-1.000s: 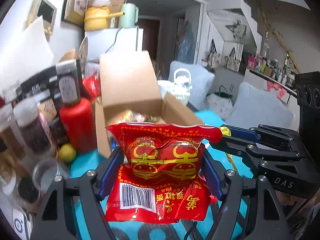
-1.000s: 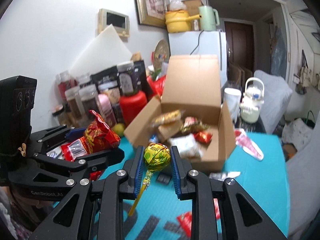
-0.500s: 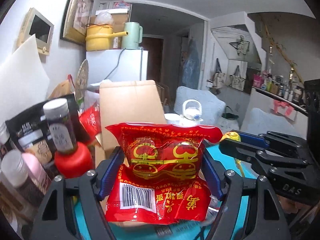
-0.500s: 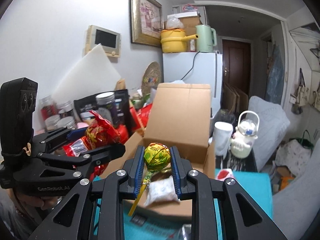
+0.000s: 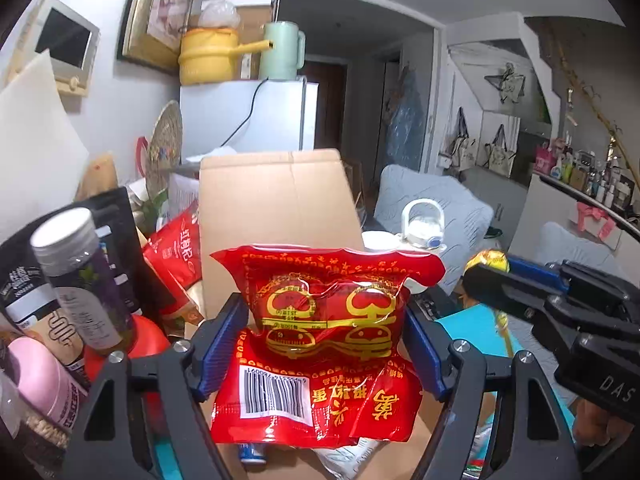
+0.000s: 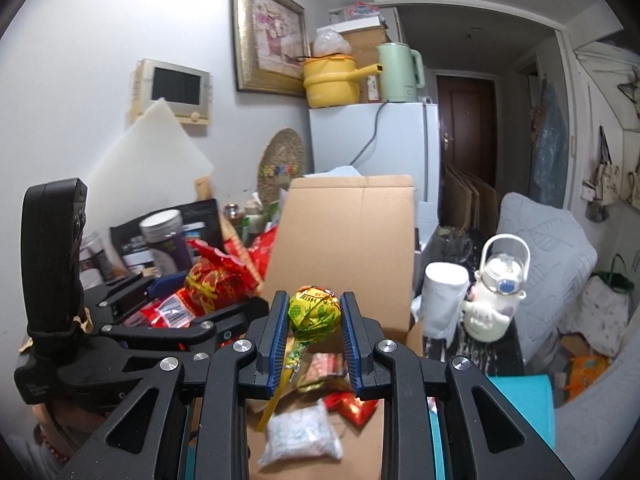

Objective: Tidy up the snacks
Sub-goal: 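Carry the red packet and lollipop up over the cardboard box, then lower the red packet and lollipop into the box and open both tools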

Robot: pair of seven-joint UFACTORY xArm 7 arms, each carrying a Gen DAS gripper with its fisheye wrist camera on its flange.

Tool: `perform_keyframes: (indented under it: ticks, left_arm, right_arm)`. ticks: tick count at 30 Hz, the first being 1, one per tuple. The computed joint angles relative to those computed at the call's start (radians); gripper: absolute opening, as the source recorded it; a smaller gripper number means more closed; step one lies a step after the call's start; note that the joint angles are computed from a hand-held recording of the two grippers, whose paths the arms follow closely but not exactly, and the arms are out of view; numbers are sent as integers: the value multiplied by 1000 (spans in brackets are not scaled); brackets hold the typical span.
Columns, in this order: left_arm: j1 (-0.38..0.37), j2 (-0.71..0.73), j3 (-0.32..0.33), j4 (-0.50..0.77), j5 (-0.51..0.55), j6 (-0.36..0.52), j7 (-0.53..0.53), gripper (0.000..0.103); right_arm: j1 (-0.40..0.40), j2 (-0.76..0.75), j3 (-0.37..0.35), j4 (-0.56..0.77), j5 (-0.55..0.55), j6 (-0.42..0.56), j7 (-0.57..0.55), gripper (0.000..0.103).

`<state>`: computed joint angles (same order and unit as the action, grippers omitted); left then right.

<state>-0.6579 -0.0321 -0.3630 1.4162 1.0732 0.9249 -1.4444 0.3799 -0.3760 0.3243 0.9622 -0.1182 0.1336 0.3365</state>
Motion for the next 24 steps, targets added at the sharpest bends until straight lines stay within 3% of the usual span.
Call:
perform_keyframes:
  ticks: [8, 11, 17, 24]
  left_arm:
    - [0, 64, 37, 22, -40, -4, 47, 75]
    - [-10, 92, 55, 34, -57, 9, 62, 75]
    - [-27, 138, 90, 58, -103, 45, 89, 76]
    - [-26, 165, 119, 67, -184, 46, 126, 76]
  right_arm:
    - [-5, 129, -17, 56, -9, 16, 5, 25]
    - [-75, 163, 37, 84, -125, 47, 95, 25]
    - [-30, 235, -11, 126, -152, 101, 109, 25]
    - [26, 306, -65, 167, -88, 160, 62, 25]
